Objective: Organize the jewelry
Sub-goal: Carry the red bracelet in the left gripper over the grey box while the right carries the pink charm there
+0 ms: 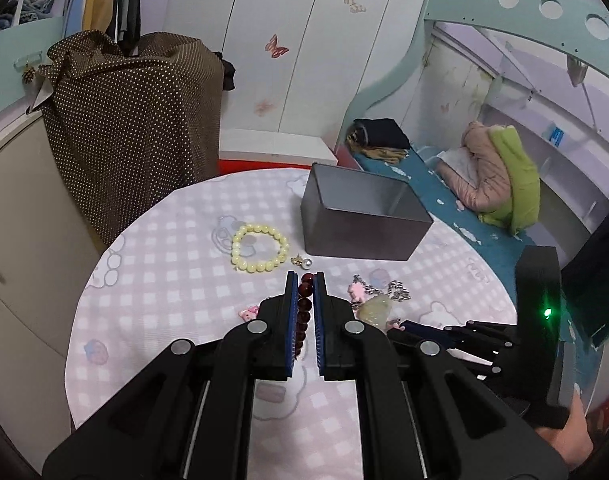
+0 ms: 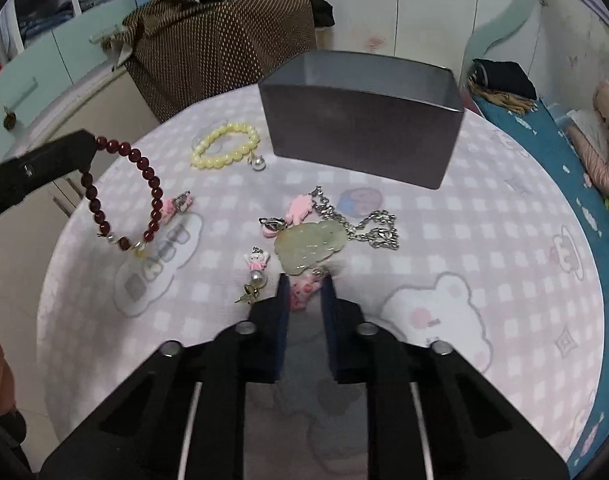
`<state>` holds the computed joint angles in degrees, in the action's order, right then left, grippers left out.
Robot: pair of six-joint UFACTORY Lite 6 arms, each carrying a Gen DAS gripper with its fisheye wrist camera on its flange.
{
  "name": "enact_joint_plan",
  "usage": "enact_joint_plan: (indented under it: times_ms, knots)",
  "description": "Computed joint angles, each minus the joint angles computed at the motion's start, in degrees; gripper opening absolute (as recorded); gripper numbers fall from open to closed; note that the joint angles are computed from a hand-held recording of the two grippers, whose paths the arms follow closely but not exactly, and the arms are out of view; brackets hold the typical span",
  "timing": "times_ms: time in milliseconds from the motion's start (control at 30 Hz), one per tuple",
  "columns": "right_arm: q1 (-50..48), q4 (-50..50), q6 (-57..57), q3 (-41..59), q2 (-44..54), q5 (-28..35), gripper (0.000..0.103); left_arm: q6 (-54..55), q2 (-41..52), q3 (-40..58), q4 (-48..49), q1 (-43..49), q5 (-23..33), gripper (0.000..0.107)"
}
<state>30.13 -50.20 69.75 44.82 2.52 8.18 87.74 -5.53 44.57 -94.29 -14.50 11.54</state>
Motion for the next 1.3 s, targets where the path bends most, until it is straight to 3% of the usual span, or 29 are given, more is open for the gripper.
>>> enact_joint_plan:
  times_ms: [167,600,800,933,1100,1300]
  knots:
    - [-0.7,12.6,-12.7,-0.4,-1.1,0.6,0.013,-1.2,-1.0,-0.3,0.9,-0.6,0.2,0.008]
    - [0.0,15.0,-15.1,-1.4,-3.8,-0.1,0.013,-5.7,-3.9,-0.9,5.2,-0.7,0.0,0.008]
    - [-1.6,29.2,-30.9,-1.5,-11.2,1.9,0.013,-10.3,-4.8,1.9,10.4,-0.9,1.1,0.008]
    - [-2.0,29.5,-34.4,3.4,-13.9,5.7,0.013,-13.2,-4.2,6.3,13.3,-1.0,2.6,0.008]
    - [-4.3,28.4,-38.7,13.3,-12.4,9.0,0.013,-22.9,0.6,16.5,22.4,-2.2,2.6,0.008]
    - [-9.5,36.2,-49.5,25.5,-2.8,9.8,0.013,-49.7,13.2,34.0,48.0,-4.3,3.3,0.008]
